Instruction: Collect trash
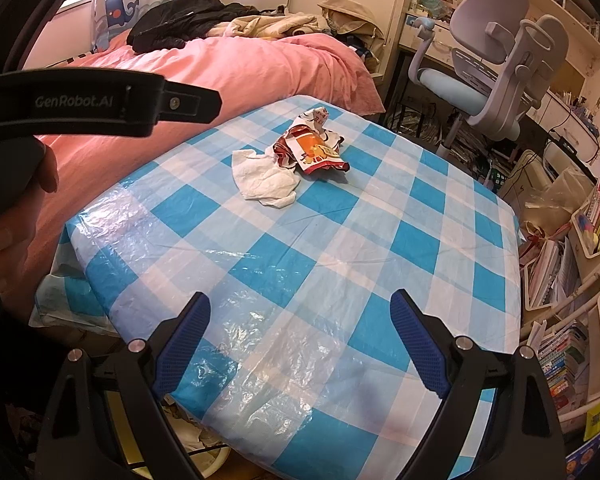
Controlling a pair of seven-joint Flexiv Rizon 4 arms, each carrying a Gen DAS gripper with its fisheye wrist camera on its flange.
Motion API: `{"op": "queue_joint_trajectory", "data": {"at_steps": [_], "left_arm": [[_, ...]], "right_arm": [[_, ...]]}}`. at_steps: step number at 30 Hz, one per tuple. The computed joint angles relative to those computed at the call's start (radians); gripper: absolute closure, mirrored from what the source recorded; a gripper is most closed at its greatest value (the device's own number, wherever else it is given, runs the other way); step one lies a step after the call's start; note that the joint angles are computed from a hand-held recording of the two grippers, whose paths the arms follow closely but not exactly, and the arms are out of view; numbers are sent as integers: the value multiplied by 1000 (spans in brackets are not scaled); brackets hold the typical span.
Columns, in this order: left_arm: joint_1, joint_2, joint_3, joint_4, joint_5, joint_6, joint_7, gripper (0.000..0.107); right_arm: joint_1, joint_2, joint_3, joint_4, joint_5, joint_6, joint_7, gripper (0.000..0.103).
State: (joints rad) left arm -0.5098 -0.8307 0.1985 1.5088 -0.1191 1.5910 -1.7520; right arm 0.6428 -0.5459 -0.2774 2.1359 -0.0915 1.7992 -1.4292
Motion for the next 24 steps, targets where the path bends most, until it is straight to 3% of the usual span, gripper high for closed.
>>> {"op": "queue_joint_trajectory", "data": {"at_steps": [24], "left_arm": [[1, 1, 0, 1, 3, 1, -3, 13]], "right_arm": [[29, -2, -15, 1, 6, -2, 3, 16]]}}
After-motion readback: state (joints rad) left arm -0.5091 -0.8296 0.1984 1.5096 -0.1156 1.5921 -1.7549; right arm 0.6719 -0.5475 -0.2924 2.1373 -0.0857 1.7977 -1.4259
